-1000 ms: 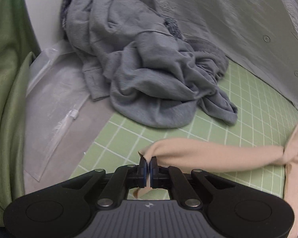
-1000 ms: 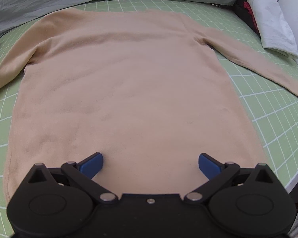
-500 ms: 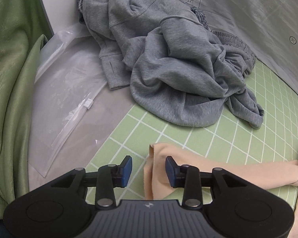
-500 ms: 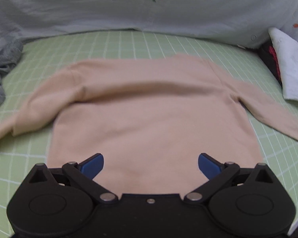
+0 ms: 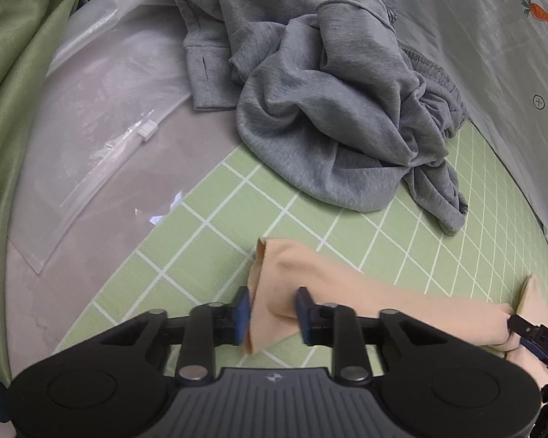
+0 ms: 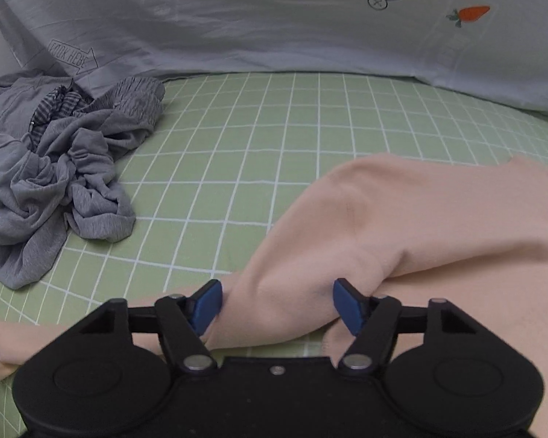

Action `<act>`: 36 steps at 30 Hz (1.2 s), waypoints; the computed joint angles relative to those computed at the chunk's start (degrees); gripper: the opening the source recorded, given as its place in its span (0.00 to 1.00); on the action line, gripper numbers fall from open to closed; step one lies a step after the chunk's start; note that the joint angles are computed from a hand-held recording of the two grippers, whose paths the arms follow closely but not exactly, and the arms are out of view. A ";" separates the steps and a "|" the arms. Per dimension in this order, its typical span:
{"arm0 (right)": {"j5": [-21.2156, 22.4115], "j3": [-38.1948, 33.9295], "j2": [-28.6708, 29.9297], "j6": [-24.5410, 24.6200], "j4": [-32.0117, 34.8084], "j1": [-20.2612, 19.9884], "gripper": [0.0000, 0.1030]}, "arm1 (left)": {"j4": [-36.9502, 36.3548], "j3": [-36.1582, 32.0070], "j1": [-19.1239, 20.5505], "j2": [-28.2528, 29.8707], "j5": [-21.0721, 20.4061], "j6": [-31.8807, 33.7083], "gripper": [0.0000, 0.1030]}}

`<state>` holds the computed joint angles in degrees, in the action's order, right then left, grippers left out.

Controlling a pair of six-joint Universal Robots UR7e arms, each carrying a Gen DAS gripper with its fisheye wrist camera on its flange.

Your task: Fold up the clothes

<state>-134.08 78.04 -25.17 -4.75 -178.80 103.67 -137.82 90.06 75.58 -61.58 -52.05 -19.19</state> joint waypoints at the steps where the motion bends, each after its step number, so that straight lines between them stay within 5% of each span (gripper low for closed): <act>1: 0.74 0.11 -0.28 0.58 1.03 -0.27 0.41 | 0.74 -0.37 0.16 0.07 -0.55 -0.57 0.01; 2: 1.67 0.23 -0.70 1.13 1.88 -0.55 0.14 | 1.43 -0.80 0.35 0.13 -1.13 -1.30 0.01; 3: 2.90 0.38 -1.34 1.67 2.45 -0.84 0.10 | 2.00 -1.45 0.61 0.14 -1.79 -2.58 0.01; 8: 10.51 -1.09 -3.25 2.80 -2.92 -2.23 0.07 | -6.04 -4.48 2.35 0.84 -8.52 -5.80 0.01; 11: 14.89 -4.33 -2.22 9.20 -8.36 -4.17 0.07 | -17.11 -5.88 2.16 3.35 -8.67 -3.00 0.02; 13: 13.69 -8.20 -0.52 9.72 -7.32 -4.97 0.08 | -17.77 -8.53 1.73 5.39 -6.38 -1.48 0.21; 16: 8.23 -12.10 1.63 2.38 -3.36 -4.01 0.18 | -16.75 -10.33 0.57 7.16 -1.65 3.90 0.36; 18: 6.84 -11.53 1.88 -0.14 -4.17 -3.36 0.53 | -15.99 -10.83 -0.26 7.99 1.50 8.23 0.47; 21: 2.49 -9.56 2.19 -3.89 -6.82 -2.10 0.80 | -14.86 -9.65 -0.80 7.88 2.80 13.56 0.60; 24: -0.61 -7.30 1.78 -5.47 -7.55 -1.42 0.81 | -12.17 -8.88 -0.90 7.61 2.19 17.04 0.60; 29: -1.97 -2.23 -0.86 -0.85 -7.96 -1.17 0.82 | -6.80 -8.72 -1.24 7.91 4.35 21.91 0.60; 36: -6.26 -6.08 2.44 -10.85 -1.77 -1.00 0.83 | -1.46 -11.24 -0.80 10.24 6.46 23.62 0.60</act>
